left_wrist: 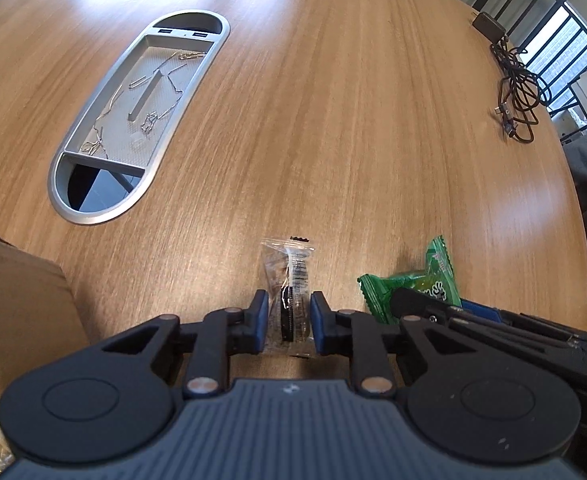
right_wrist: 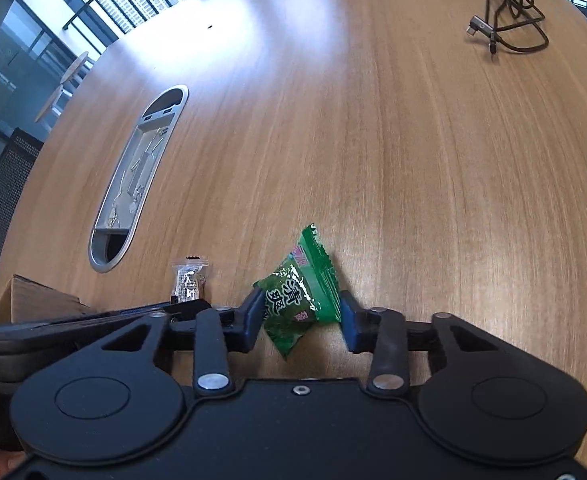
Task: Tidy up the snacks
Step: 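Grasp the clear wrapped snack with the left tool while the right tool grasps the green candy, then lift both held snacks and carry them over the box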
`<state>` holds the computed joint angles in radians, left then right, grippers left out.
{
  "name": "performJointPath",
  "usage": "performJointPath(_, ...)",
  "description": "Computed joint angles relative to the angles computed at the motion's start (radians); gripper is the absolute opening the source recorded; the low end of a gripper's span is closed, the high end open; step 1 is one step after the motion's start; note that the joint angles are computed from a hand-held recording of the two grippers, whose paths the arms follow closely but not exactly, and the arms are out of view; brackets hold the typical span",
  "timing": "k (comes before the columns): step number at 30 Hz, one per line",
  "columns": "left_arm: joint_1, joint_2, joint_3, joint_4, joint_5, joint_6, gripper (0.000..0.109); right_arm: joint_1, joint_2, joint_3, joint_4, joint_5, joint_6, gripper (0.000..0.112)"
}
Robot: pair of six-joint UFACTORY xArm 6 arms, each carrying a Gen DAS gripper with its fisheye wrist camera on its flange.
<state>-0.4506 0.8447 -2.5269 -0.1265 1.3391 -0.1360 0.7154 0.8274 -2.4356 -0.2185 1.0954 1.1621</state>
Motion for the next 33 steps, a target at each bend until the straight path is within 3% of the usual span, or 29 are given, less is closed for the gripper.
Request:
performJointPath(3, 0.003, 0.001, -0.005, -0.010, 0.011, -0.013, 0.017, 0.003, -0.032, 0.052, -0.012, -0.024, 0.005, 0.030)
performJointPath(8, 0.003, -0.143, 0.223, -0.018, -0.115, -0.014, 0.017, 0.012, -0.090, 0.129, -0.043, -0.055, 0.025, 0.029)
performJointPath(16, -0.004, -0.283, 0.387, -0.011, -0.218, -0.042, 0.017, 0.030, -0.202, 0.260, -0.106, -0.110, 0.072, 0.028)
performJointPath(33, -0.064, -0.682, 0.849, 0.108, -0.412, -0.262, 0.017, 0.094, -0.445, 0.524, -0.215, -0.179, 0.086, 0.028)
